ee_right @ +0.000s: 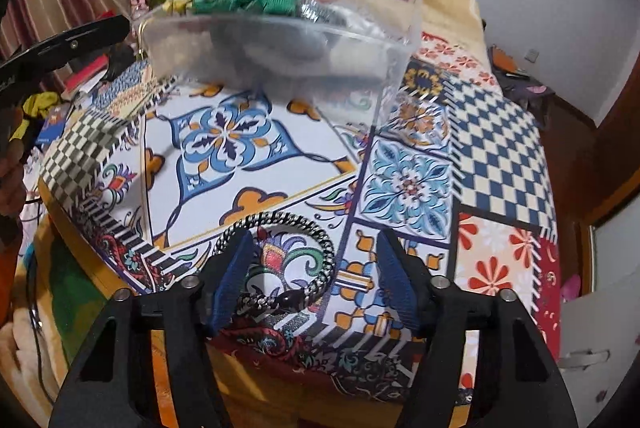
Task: Organize soft objects
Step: 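Grasp the black-and-white braided cord with the right tool, then lift the braided cord into the clear box and open the right tool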
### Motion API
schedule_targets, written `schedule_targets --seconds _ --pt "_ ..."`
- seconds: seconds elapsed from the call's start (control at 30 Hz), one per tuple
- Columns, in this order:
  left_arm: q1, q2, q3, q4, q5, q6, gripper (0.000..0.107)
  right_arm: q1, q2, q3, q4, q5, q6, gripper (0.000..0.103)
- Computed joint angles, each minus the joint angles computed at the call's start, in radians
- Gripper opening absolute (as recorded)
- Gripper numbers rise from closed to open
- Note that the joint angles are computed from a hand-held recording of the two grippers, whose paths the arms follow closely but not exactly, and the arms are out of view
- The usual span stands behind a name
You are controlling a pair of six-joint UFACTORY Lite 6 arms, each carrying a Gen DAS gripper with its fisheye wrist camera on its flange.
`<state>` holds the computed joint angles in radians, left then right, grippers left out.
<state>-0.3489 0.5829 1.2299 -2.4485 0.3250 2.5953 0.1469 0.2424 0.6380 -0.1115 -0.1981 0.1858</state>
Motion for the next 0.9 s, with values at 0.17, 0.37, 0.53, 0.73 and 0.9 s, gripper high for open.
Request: schedule_targets --seconds 0.17,0.37,0.53,0.73,0.9 --pt "-0.012 0.002 -0.019 -0.056 0.005 0.062 0.068 0.001 0.049 0.046 -0.058 -0.007 0.051 0.036" --pt "-0.017 -0.016 -0.050 -0.059 0.028 0.072 0.068 0.015 0.109 0.128 -0.048 -0.006 0.043 0.008" --pt "-0.025 -0.045 -0.089 -0.155 0.054 0.176 0.068 -0.003 0.113 0.132 -0.240 -0.043 0.256 0.006" --pt "-0.006 -0.079 -0.119 -0.144 0.099 0.156 0.068 -0.019 -0.051 0.056 -0.196 -0.066 0.232 0.006" --pt "0.009 -0.086 -0.107 -0.137 0.114 0.133 0.068 -0.007 -0.121 0.110 -0.074 -0.050 0.132 0.006"
